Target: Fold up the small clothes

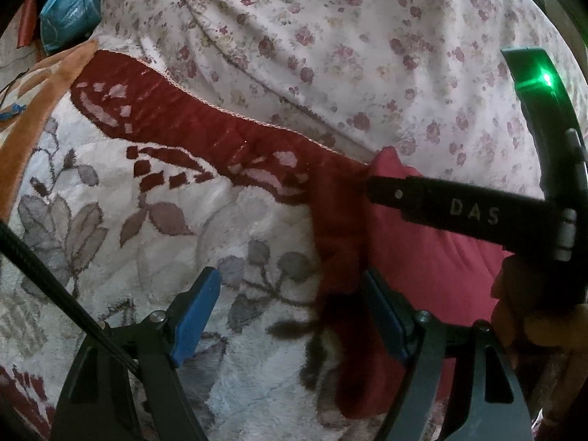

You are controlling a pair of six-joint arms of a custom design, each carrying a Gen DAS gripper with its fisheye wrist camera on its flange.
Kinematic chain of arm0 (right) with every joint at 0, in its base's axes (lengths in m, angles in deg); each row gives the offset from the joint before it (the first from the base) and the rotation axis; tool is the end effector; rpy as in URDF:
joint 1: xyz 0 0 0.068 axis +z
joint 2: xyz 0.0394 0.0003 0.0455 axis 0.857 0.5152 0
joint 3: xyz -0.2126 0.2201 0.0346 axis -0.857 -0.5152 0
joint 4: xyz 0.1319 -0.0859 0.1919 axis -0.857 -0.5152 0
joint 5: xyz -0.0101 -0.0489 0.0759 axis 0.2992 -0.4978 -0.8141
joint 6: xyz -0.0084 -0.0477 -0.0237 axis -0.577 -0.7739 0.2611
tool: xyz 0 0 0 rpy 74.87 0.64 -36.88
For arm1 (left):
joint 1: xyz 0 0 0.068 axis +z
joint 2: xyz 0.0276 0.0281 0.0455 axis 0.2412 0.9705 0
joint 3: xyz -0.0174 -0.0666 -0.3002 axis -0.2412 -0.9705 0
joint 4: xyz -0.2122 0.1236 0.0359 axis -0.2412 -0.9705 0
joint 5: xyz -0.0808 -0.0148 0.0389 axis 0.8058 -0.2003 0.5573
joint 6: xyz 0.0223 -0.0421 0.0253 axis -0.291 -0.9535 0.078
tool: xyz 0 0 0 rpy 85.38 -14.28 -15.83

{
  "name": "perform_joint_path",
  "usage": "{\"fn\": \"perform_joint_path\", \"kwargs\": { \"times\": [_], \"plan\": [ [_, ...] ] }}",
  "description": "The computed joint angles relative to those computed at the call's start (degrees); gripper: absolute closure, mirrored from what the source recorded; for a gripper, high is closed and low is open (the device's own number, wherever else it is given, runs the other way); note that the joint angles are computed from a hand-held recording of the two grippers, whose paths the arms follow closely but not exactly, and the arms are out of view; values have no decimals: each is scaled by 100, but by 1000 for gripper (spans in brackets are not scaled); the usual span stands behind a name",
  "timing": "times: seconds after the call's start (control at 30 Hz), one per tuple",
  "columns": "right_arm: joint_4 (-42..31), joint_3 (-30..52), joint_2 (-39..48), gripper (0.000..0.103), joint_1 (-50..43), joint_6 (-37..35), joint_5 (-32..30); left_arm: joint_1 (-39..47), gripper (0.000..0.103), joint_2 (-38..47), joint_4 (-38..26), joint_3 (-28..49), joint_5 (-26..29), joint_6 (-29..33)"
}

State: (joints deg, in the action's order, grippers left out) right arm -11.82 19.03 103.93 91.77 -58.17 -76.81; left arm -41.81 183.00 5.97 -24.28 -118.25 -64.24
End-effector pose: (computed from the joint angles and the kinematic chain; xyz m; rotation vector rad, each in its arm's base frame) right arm 0.3161 0.2135 0.1755 -0.8640 2.5374 0.4920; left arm 0.1581 -0.1974 0.1721 -0.6933 2.4221 0.0024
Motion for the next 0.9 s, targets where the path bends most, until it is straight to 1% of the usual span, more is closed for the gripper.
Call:
{"fn": "perform_joint_path", "kwargs": {
  "times": [0.17, 0.23, 0.27, 0.3, 0.37, 0.43, 0.53, 0.6, 0.63, 0.67, 0.7, 0.73, 0.77, 0.8, 0.83, 0.9],
  "plan": [
    [68, 93, 145, 20, 98, 18, 59, 76, 25, 20, -33, -9, 100, 47],
    [86, 181, 257, 20, 131, 29, 84, 133, 25, -80, -8, -122, 150, 9],
    [108, 238, 330, 25, 174, -2, 146, 161, 25, -166, 54, -211, 175, -24],
    [112, 305, 400, 46, 224, -94, 227, 197, 25, -270, 143, -316, 208, -55],
    [-82, 601, 673, 73, 338, -314, 351, 279, 25, -430, 304, -486, 277, -91],
    [-20, 699, 819, 74, 379, -296, 376, 374, 25, -514, 474, -614, 378, -64],
    [-134, 822, 882, 74, 373, -287, 328, 460, 25, -473, 605, -660, 547, -1],
    [-219, 795, 784, 72, 280, -303, 112, 452, 25, -407, 597, -601, 574, 81],
    [-278, 788, 746, 68, 220, -270, 2, 428, 25, -368, 557, -548, 561, 113],
    [-403, 810, 721, 50, 136, -195, -185, 409, 25, -341, 533, -514, 548, 149],
    [-517, 842, 717, 29, 65, -127, -370, 391, 25, -312, 497, -475, 546, 187],
    [-630, 887, 727, 23, -9, -27, -579, 376, 25, -302, 481, -458, 554, 221],
    [-653, 876, 707, 21, -6, 56, -614, 374, 25, -324, 503, -472, 585, 254],
    [-721, 924, 707, 21, 50, 84, -500, 381, 25, -371, 578, -520, 666, 308],
    [-832, 1014, 730, 20, 156, 45, -306, 402, 25, -465, 742, -620, 809, 392],
    [-1043, 1211, 838, 14, 368, -85, 50, 414, 24, -702, 1089, -846, 1013, 512]
  ]
}}
